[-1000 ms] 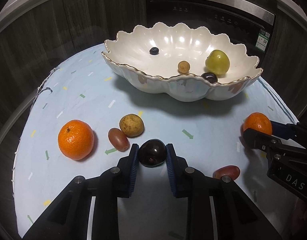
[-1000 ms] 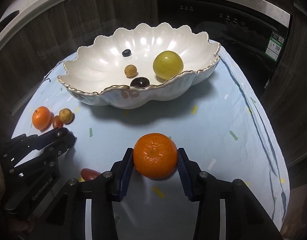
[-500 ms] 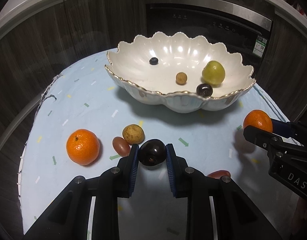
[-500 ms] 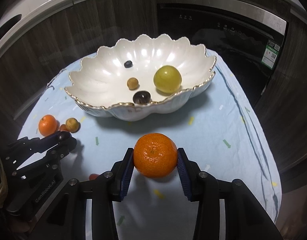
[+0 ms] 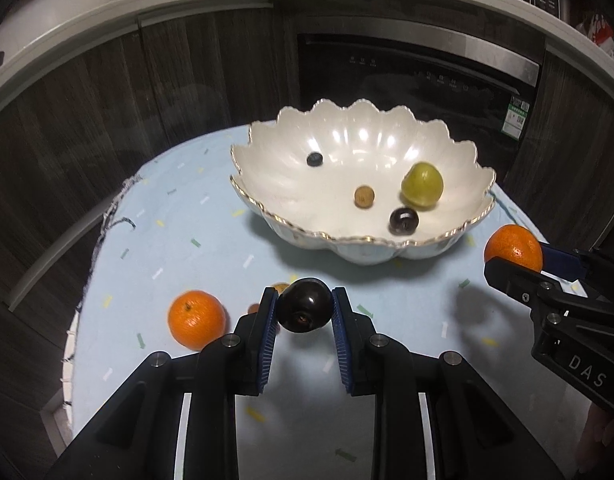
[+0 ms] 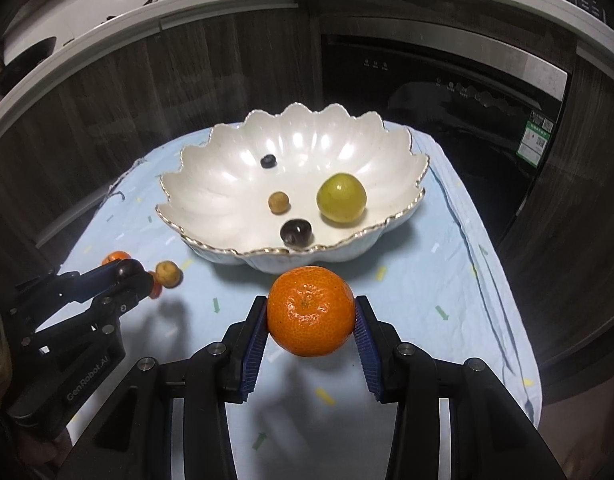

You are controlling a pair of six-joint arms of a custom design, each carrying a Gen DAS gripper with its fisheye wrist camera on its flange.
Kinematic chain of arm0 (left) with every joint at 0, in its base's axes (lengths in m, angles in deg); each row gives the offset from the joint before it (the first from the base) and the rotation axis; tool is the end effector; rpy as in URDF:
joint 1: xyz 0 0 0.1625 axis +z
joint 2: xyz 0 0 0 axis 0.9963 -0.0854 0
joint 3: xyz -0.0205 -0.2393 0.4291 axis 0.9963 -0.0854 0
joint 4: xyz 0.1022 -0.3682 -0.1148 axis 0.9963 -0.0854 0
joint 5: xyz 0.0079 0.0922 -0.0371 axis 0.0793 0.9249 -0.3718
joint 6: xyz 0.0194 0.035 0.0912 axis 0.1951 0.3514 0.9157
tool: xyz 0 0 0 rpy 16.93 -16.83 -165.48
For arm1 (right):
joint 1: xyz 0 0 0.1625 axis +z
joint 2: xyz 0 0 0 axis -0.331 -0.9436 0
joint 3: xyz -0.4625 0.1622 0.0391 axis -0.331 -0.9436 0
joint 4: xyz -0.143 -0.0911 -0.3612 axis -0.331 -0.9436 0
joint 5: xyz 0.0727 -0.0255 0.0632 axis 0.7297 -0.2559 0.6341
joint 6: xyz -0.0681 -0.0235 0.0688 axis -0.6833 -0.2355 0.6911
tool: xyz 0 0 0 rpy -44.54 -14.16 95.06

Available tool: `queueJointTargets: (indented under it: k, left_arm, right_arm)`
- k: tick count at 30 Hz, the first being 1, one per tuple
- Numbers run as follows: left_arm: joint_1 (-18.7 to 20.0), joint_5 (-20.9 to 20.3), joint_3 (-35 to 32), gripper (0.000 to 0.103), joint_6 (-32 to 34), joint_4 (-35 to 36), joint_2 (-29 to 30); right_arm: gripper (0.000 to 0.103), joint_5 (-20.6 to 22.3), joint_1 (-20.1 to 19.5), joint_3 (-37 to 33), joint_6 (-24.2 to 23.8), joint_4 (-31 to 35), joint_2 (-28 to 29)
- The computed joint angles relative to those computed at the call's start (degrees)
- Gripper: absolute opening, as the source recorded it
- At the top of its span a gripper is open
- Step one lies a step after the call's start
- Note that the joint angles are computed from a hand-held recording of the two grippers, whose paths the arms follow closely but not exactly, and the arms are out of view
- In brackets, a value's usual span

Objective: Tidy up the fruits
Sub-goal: 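Carry the mandarin and dark plum over the white bowl with both tools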

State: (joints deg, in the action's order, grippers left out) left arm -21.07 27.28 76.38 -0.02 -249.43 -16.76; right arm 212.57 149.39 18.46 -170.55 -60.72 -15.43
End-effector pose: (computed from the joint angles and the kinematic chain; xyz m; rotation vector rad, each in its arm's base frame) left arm 0.0354 -0.3677 0.2600 0.8128 2.2972 -0.7028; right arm 0.3384 -0.3283 -0.1153 0.2181 -2.2132 0.9261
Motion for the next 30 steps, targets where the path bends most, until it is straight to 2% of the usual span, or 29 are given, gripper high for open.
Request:
queueJointTargets:
  k: [11, 30]
  left_arm:
    - [-2.4, 0.55, -1.67, 0.027, -0.72, 3.42, -3.09]
    - [-3.45, 0.38, -5.36, 0.027, -2.62, 5.05, -1.32]
  right_arm:
    - [0.043, 1.2, 1.24, -0.86, -2.67, -0.57, -1.66]
    - [0.043, 2.31, -0.01, -0.81, -8.02, -3.45, -5.11]
